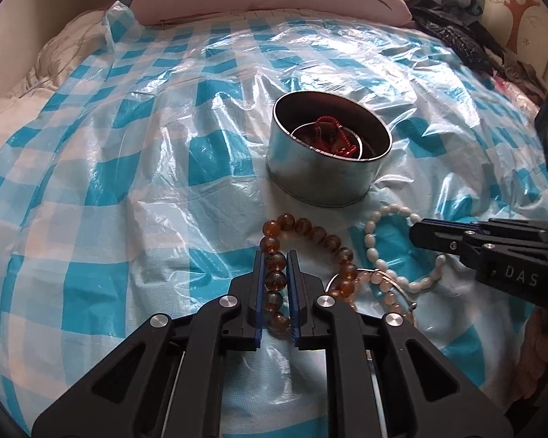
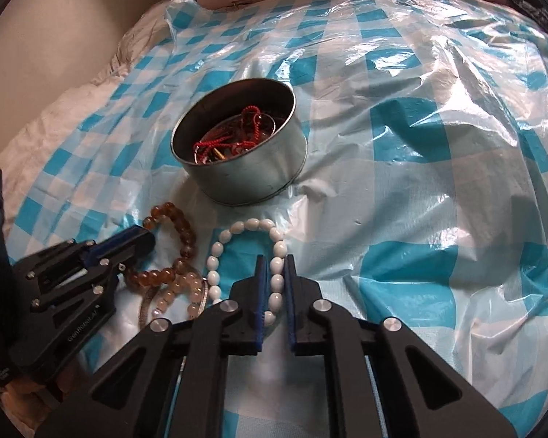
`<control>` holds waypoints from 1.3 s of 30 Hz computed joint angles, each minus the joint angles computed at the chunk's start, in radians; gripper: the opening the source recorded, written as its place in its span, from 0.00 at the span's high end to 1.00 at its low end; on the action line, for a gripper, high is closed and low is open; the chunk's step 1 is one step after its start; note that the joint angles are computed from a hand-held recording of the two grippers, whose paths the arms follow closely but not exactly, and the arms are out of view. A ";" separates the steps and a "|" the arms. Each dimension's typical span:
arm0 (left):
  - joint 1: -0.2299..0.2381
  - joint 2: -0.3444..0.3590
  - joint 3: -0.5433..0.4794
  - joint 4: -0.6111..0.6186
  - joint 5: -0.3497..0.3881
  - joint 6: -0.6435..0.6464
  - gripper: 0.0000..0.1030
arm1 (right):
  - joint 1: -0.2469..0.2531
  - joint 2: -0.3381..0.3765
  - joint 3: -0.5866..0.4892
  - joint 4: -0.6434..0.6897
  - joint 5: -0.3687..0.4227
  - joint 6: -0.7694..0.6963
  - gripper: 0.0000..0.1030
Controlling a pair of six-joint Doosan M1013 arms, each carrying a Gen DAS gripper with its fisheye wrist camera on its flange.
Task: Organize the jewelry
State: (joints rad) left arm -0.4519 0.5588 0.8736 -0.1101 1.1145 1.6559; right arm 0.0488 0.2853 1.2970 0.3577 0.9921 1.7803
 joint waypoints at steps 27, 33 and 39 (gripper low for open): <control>0.041 -0.104 0.137 -0.296 -0.241 0.149 0.90 | -0.091 -0.073 0.146 0.710 -0.199 -0.401 0.92; 0.040 -0.112 0.148 -0.298 -0.266 0.159 0.90 | -0.092 -0.076 0.149 0.736 -0.201 -0.430 0.92; 0.033 -0.120 0.159 -0.271 -0.282 0.164 0.90 | -0.094 -0.077 0.152 0.756 -0.200 -0.449 0.92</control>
